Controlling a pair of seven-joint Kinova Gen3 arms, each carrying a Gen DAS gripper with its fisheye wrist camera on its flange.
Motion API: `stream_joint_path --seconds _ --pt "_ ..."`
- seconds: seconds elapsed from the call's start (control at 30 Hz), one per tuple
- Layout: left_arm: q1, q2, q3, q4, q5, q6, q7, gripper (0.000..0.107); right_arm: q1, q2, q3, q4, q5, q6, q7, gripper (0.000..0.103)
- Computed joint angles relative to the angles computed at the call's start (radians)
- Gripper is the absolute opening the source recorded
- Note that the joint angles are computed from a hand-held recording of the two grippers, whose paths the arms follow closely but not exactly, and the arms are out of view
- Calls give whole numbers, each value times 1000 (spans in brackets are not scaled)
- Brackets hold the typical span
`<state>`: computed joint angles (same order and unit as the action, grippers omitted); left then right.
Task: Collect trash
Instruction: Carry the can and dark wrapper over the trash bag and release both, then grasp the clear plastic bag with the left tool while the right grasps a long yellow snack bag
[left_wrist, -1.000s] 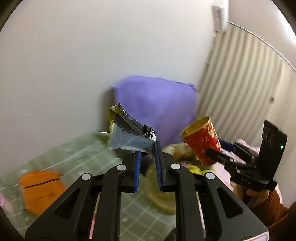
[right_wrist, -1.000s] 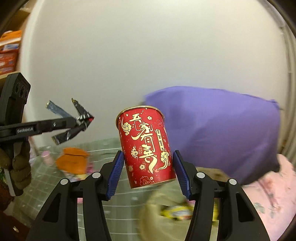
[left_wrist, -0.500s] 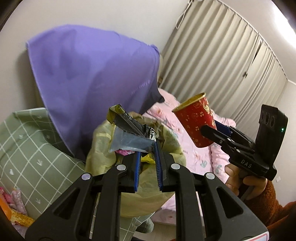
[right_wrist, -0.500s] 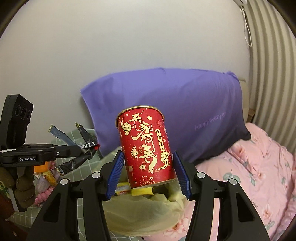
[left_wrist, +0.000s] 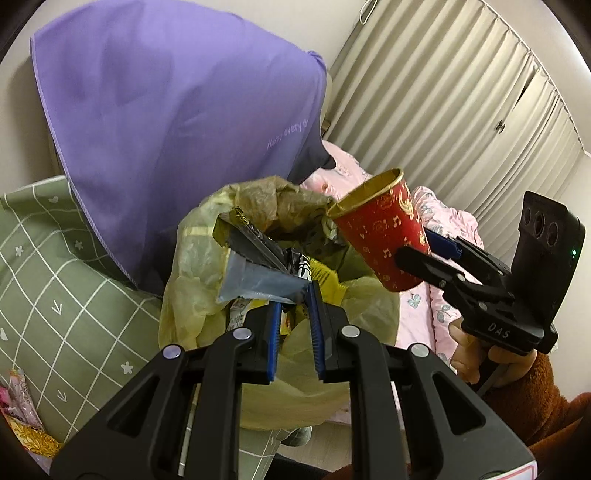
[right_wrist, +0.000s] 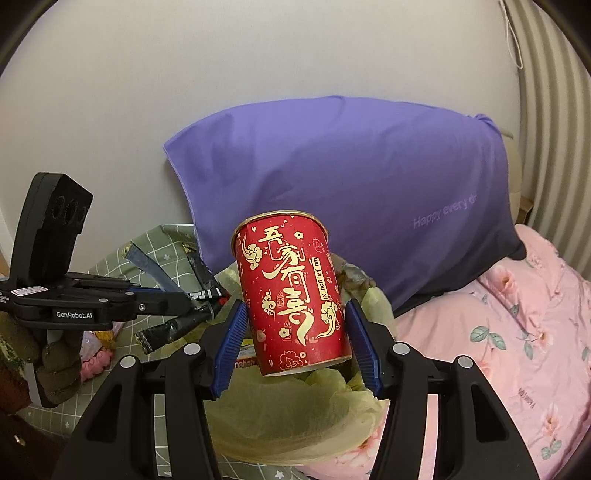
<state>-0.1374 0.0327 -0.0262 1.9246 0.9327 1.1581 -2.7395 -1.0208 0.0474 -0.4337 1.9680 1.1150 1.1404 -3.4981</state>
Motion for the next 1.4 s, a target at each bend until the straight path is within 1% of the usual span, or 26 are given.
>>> stream_joint_path --seconds 0.03,0.27,0.4,0.43,0.5,0.57,0.63,0.67,0.7,0.73,0.87,0.97,1.03,1.1,1.2,1.23,1.3,1.33,1.4 --pt "18 6 8 -3 -4 -15 18 14 4 0 4 7 4 -15 -5 52" --pt "25 59 33 -23 -23 -25 35 14 23 9 17 17 10 -59 -2 52" --pt "25 86 47 -48 -11 -22 43 15 30 18 28 19 6 -73 -14 53" --pt "23 97 49 -52 -5 -24 43 17 31 17 29 26 11 -82 -31 53" --pt "26 128 57 -79 -10 -26 84 43 31 15 31 41 18 -91 -81 53" --pt "19 134 61 -87 -10 -31 108 45 41 14 22 50 16 -97 -103 57" --pt "16 114 63 -72 -11 -60 111 48 24 28 25 42 3 -58 -102 57" --pt "12 103 61 -62 -5 -69 105 51 21 32 26 41 -2 -48 -103 57" --pt "7 87 56 -48 -1 -79 101 53 18 29 27 47 -4 -50 -115 57" --pt "4 69 50 -31 1 -93 101 53 17 26 28 53 -2 -53 -124 57" --pt "-14 -11 10 51 22 -145 68 54 1 28 20 49 3 -16 -133 57" --pt "-19 -97 -27 148 52 -234 5 55 -12 32 16 38 17 -5 -125 57" --pt "-22 -144 -58 198 62 -276 -31 56 -22 39 13 22 36 -3 -116 57" --pt "-32 -168 -99 224 61 -278 -49 57 -31 45 14 13 58 -9 -118 57" --pt "-71 -190 -163 250 50 -260 -59 57 -39 56 20 5 122 -49 -135 57" --pt "-89 -201 -184 259 44 -265 -62 57 -39 63 26 3 154 -79 -139 57" --pt "-121 -217 -216 275 36 -285 -64 57 -36 75 32 -4 185 -121 -138 57" --pt "-142 -220 -240 281 34 -292 -71 57 -24 88 31 -15 204 -158 -128 57" --pt "-183 -222 -281 289 32 -311 -78 57 -28 113 51 -38 228 -205 -109 57"
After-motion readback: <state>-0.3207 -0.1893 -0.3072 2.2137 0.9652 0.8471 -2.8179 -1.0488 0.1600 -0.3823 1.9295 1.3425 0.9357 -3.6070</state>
